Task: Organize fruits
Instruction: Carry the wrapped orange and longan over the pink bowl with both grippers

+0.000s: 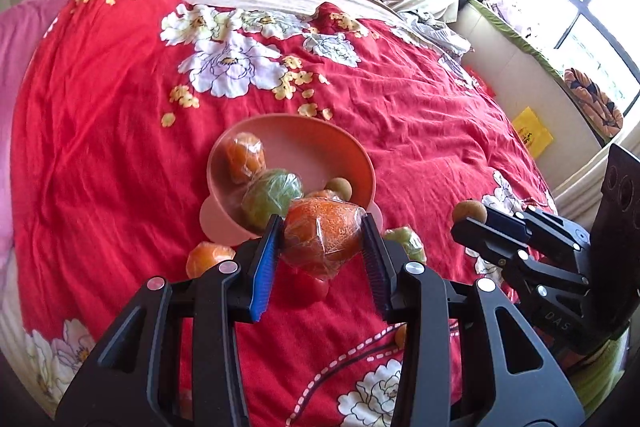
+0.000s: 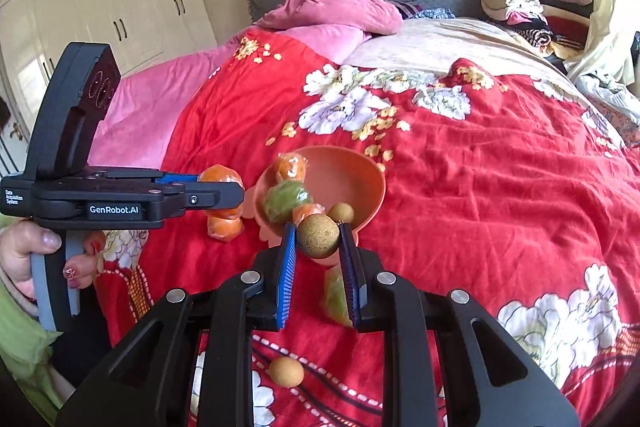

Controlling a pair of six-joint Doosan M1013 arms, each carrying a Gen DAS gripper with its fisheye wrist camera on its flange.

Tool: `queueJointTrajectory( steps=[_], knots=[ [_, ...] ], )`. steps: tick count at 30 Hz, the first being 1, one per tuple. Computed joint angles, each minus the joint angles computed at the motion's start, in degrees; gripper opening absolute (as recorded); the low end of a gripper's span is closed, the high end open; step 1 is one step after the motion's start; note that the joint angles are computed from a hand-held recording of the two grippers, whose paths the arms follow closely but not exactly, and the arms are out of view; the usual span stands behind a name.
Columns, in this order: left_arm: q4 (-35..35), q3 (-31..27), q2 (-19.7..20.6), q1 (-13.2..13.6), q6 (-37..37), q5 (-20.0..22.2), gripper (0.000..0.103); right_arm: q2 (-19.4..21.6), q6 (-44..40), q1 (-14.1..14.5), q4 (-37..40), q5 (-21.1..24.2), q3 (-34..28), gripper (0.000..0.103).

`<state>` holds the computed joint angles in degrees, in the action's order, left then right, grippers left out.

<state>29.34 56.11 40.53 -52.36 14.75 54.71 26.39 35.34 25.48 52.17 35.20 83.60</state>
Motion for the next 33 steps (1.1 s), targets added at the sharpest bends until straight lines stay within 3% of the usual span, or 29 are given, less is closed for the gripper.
queueJointTrajectory(
  steps=[16,33],
  knots=[
    [1.35,-1.11,0.61,1.39,2.64,4.84,0.031,2.95,2.95,0.42,-2.87,0.79,-5.13,0.020],
    [-1.83,-0.23,1.86,3.81,4.73,5.07,0.031,6.84,9.17,1.31,-8.15,1.82,-9.84,0.020]
  ],
)
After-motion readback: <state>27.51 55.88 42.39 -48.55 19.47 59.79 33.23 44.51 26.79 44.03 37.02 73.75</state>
